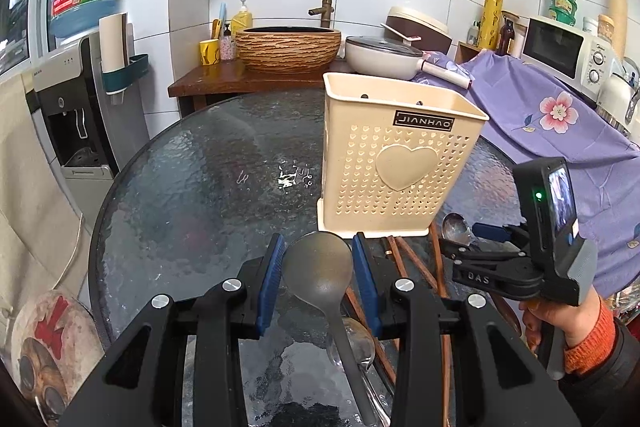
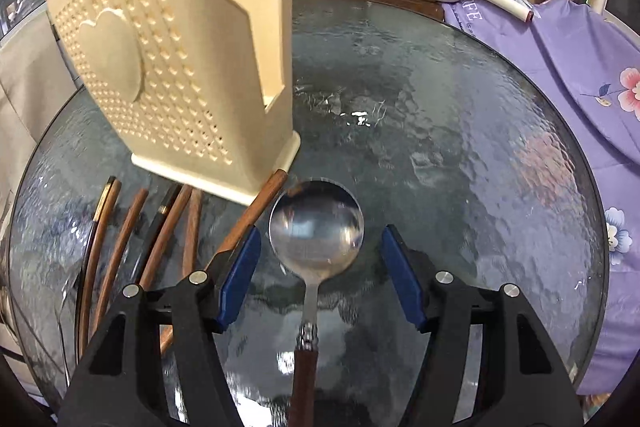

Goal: Organize utensils
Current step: 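Lift the wooden-handled spoon with the right gripper toward the cream caddy, then lower the spoon into the cream caddy and open the right gripper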

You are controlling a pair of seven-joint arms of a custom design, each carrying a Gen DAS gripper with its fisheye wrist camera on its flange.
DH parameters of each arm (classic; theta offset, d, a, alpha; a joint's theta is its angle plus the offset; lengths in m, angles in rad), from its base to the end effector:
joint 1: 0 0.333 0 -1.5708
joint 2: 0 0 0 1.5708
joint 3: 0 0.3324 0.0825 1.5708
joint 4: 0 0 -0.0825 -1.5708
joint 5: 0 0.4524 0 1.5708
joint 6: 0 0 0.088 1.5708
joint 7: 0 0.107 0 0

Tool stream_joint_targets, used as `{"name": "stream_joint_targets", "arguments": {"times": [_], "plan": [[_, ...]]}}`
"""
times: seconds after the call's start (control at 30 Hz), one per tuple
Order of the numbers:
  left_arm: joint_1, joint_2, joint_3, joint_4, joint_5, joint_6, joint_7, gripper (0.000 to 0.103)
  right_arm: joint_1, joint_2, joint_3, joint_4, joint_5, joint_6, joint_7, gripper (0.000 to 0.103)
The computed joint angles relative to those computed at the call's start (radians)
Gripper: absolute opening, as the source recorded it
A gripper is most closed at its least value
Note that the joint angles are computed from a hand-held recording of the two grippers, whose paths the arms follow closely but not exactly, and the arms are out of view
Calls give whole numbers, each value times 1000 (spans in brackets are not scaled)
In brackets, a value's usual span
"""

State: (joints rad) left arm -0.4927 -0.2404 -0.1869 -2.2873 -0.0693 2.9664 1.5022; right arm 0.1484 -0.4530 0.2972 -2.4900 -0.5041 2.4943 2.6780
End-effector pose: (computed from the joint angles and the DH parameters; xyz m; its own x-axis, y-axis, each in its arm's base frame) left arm 0.4502 -0.3658 0.5441 -0.5636 -0.8230 0.0715 -0.5358 0.2982 -0.7899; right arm 0.4472 0.2206 0.4704 -0.3088 -0.9510 -0.0158 -0.7524 0.2544 -0.6075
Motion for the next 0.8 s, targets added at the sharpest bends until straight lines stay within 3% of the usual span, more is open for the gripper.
{"name": "stream_joint_targets", "arguments": {"times": [0.07,0.27,0.53,0.8], "plan": [[0,-2,-1,-2,1,1,0,34,-4,4,-2,4,-10,10,-6,48],[-3,0,-1,-1,-1,2,2,34,-7,-12,-8,-18,-7,48,0,48],[-11,-4,5,-1,-9,18,10,34,-74,-195,63,-107,-62,118,92,47],[-34,-21,19,-8,-14,38,25,34,-96,-364,85,-170,40,184,48,47]]}}
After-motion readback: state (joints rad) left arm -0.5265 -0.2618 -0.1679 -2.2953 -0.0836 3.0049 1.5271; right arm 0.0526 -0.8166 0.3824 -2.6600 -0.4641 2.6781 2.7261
